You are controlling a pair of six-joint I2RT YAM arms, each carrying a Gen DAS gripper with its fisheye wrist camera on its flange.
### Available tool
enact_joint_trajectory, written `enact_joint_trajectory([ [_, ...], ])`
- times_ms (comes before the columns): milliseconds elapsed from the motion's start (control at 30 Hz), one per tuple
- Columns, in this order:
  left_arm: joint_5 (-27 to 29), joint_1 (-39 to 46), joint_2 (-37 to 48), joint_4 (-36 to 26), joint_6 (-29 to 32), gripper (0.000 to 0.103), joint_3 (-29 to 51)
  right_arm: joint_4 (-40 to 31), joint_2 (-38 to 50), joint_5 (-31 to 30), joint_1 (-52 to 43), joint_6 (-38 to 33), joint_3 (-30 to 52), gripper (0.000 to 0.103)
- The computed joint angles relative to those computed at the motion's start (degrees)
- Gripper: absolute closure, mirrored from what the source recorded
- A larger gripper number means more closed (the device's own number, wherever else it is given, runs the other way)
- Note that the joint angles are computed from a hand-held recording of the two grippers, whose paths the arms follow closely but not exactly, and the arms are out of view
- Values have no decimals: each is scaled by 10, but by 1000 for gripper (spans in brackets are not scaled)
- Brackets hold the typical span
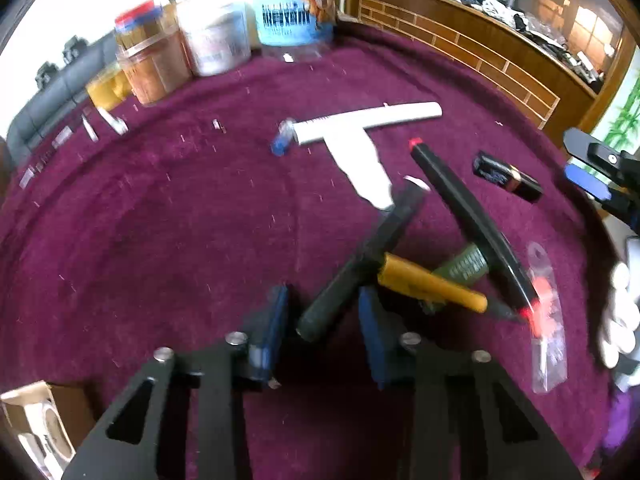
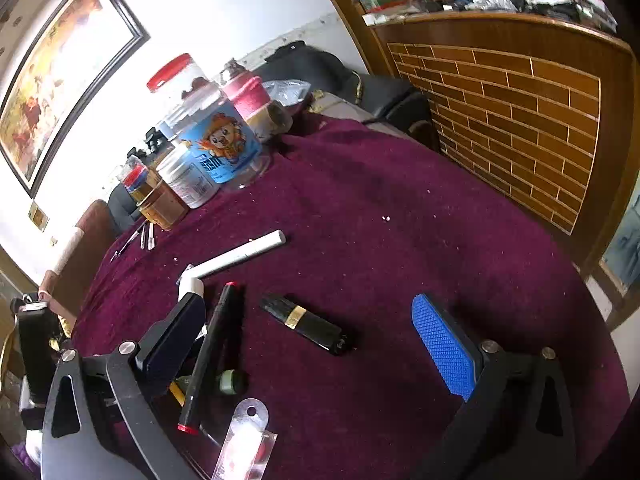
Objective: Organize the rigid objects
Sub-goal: 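Grasp the black marker with the left gripper, then carry the black marker to the box while the right gripper grasps the small white bottle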
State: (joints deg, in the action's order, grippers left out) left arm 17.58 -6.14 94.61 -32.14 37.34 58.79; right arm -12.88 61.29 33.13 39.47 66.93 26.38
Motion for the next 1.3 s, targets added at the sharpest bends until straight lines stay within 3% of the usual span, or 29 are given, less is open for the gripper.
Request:
enact_joint_trajectory([
  [67,28,12,-5,-20,5,91,-2,0,-6,-3,-4,3,-3,0],
  [267,82,111,-59,-81,66,92,-49,-9,-6,-4,-1,11,-1,0],
  [400,89,175,-117,-98,102,92,-92,-12,-10,0,4,11,-1,0],
  [533,60,144,-136,-46,62,90,-127,-12,-10,-1,6,11,-1,0],
  [633,48,105,-153,31,27,74,-166,-22,-3,12,11,13,6,0],
  [700,40,93,-177,85,13,73,-203,-30,4,22,12,14,12,0],
  [733,46,98,-177,81,9,73,-202,-35,9,27,12,15,15,0],
  [800,60,116,-171,50,16,90,-189,-35,13,27,9,14,17,0],
  [833,73,132,-167,19,24,92,-177,-35,15,24,7,12,17,0],
  [1067,155,242,-224,-84,60,92,-171,-37,23,30,6,10,20,0],
  [1300,268,405,-258,-279,229,92,-110,-56,39,61,27,24,31,0],
])
